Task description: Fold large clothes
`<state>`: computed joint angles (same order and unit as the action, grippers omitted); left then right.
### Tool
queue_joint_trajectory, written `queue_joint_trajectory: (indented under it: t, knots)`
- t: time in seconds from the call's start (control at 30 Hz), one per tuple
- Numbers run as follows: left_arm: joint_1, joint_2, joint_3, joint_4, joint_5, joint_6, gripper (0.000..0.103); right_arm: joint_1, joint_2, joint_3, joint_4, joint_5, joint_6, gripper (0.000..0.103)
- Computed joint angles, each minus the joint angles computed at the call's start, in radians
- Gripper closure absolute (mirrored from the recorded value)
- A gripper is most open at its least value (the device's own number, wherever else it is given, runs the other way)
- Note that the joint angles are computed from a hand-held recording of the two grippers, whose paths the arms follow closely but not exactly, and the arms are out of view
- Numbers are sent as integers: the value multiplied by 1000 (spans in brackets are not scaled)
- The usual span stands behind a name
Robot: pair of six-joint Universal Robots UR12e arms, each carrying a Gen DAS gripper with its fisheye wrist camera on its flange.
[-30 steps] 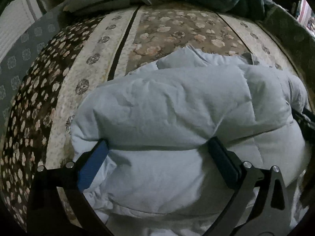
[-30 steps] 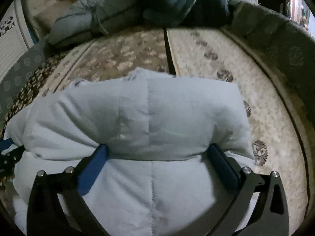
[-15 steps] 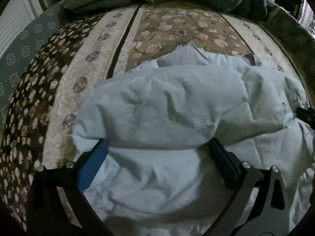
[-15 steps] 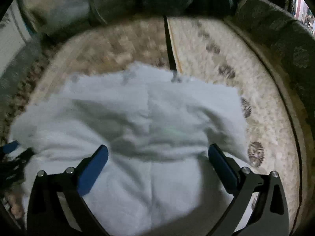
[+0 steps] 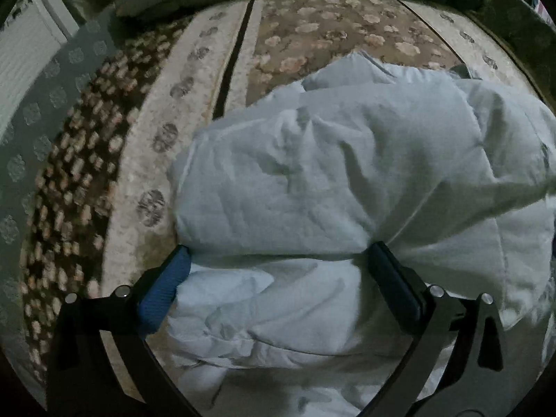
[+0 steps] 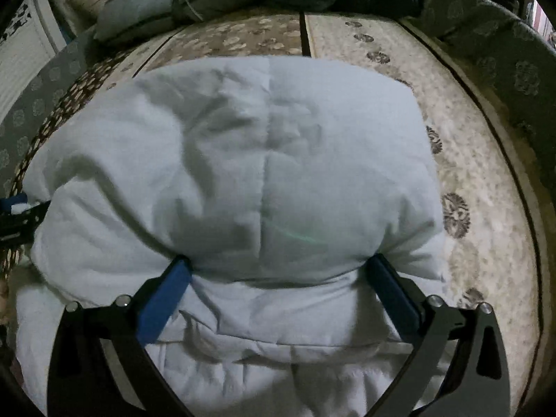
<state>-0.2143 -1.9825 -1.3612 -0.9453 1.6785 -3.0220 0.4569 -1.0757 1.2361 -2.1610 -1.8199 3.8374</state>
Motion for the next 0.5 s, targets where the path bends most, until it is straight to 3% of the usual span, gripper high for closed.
queue_joint_trajectory:
  t: [0.17,0.3,0.4,0.5]
  knots:
    - [-6,-13,0,0,13,1,3,-2,5,-2,3,6,-5,1]
    - [-1,-9,2,-7,-1,-8,3,-9,-3,-38,72,41,18,1]
    - [10,-1,6,-8,-33,-27,3,-10,-31,-24,-27,15,29,1]
    - [12,2,0,-3,-38,-32,3,-20,-19,-62,-42,-24,35,1]
